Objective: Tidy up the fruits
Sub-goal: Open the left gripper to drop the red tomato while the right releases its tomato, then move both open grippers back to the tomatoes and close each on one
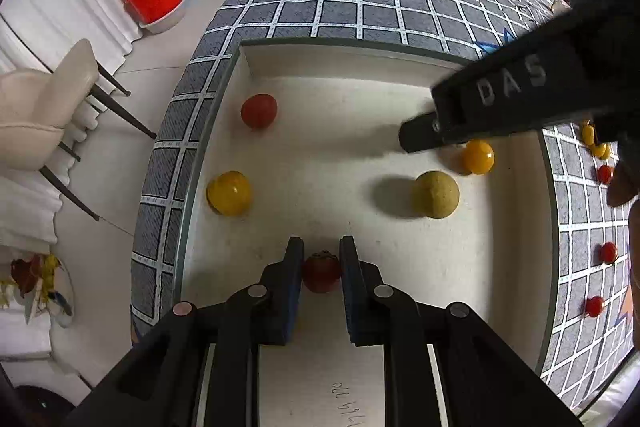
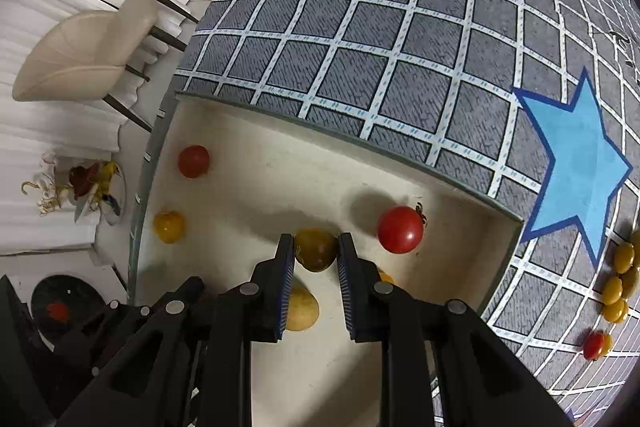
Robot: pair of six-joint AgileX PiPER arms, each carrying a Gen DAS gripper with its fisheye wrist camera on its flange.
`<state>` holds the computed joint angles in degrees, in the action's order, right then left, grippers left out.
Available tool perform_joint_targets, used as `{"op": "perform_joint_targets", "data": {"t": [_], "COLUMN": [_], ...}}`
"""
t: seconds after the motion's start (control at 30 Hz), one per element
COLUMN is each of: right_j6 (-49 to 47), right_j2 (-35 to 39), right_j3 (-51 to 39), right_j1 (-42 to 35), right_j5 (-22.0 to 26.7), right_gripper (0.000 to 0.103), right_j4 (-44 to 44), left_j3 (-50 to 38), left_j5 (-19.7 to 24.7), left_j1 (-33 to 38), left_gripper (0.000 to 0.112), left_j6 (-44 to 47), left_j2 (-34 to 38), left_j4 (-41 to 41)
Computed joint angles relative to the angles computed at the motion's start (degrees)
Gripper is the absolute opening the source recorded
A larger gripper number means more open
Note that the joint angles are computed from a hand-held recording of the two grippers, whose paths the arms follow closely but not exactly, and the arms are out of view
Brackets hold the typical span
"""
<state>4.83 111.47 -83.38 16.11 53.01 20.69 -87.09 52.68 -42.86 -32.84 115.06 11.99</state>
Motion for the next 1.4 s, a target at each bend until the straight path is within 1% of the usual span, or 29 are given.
{"op": "perform_joint_targets", "data": {"t": [0.1,0.17,0.2,0.23,0.27,0.3,0.33,0.37,0.43,0.57,0.77,0.97,1.03,1.13,1.23,1.3,1.4], "right_j6": [1.0,0.0,-0.4,-0.3,-1.5,-2.4,-2.7,-3.1,-3.9,-5.2,-6.2,-9.6,-12.4,-14.7,-17.7,-19.5,-22.1], "right_j2": [1.0,1.9,2.2,2.2,1.9,2.0,1.6,0.9,-0.5,-5.9,-17.9,-28.1,-30.7,-32.4,-32.3,-32.5,-32.1], "right_j3": [-1.3,-2.3,-2.9,-3.2,-3.5,-4.0,-4.0,-3.5,-2.6,0.8,11.3,23.4,27.7,31.7,34.5,35.8,36.6], "right_j1": [0.6,0.3,-0.3,-0.4,-1.2,-1.8,-2.1,-2.5,-3.3,-6.2,-12.9,-25.0,-31.0,-37.3,-43.3,-45.3,-46.4], "right_j5": [0.4,0.9,1.2,1.2,1.5,1.9,2.0,2.1,1.9,1.7,1.2,2.7,3.4,3.4,3.2,3.0,2.2], "right_gripper": [0.026,0.036,0.052,0.066,0.069,0.069,0.07,0.071,0.08,0.08,0.08,0.08,0.08,0.08,0.08,0.08,0.08], "right_j4": [-0.4,1.5,1.7,1.5,2.5,3.2,3.8,4.3,5.3,6.7,5.9,1.9,0.5,-1.7,-2.6,-2.7,-3.2], "left_j3": [-0.2,-0.2,-0.1,0.0,0.3,0.8,1.6,2.4,1.1,-1.5,-8.3,-16.2,-19.3,-24.8,-29.1,-31.7,-32.6], "left_j5": [0.4,0.5,0.3,0.2,0.1,-0.3,-1.2,-1.8,-0.3,2.1,5.9,8.7,9.6,12.0,13.7,15.2,15.7], "left_j1": [-0.3,-0.3,-0.2,-0.1,-0.1,-0.5,-0.9,-1.4,-1.6,-2.6,-5.6,-9.8,-11.6,-14.0,-15.8,-17.5,-19.2], "left_gripper": [0.02,0.02,0.02,0.028,0.055,0.068,0.074,0.074,0.074,0.074,0.074,0.074,0.074,0.074,0.074,0.074,0.074], "left_j6": [0.0,0.1,0.4,0.7,0.8,-0.5,-2.0,-3.1,-1.2,0.1,2.0,4.8,5.9,7.2,8.4,8.8,8.8], "left_j2": [0.0,0.0,-0.1,-0.2,-0.5,-0.9,-1.5,-2.2,-1.8,-1.5,-1.0,1.2,2.6,5.6,8.7,10.8,12.3], "left_j4": [0.5,0.3,-0.3,-0.8,-1.1,0.4,2.1,3.6,2.4,2.4,2.5,1.3,0.9,-0.8,-2.2,-3.6,-5.3]}}
